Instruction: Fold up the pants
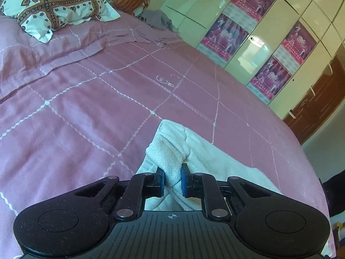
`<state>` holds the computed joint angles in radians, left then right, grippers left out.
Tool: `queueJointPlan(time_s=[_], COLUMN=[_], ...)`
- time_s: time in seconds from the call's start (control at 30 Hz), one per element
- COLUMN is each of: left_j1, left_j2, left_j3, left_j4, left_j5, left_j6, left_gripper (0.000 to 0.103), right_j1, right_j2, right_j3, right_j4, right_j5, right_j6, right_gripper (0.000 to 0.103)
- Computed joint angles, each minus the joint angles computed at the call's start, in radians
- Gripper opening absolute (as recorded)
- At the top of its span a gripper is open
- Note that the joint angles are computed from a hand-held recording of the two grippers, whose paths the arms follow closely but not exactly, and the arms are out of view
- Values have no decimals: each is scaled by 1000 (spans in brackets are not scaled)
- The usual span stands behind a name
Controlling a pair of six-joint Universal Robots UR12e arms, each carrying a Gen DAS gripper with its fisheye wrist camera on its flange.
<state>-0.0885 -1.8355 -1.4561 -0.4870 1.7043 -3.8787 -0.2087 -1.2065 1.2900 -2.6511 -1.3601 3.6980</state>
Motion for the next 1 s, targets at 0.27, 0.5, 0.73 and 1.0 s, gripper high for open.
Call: queueJointPlan(time_s=[0.27, 0.5, 0.73, 1.0], left_j1=[-1, 0, -18, -131], left_j2=[-20, -34, -1, -6], left_j3=[5, 48, 6, 54], left_j4=[-73, -138, -140, -58], left_j5=[0, 1, 35, 215], left_j6=[2, 65, -1, 213], left_gripper=[15, 15, 46, 42], right_j1=[-10, -9, -17, 23], right_j2=[5, -9, -10, -83], right_j3=[-9, 31, 3, 74], right_j4=[31, -102, 40, -42], right_j5=[36, 36, 21, -11], right_j6=[10, -10, 35, -212], right_gripper=[6, 4, 15, 10])
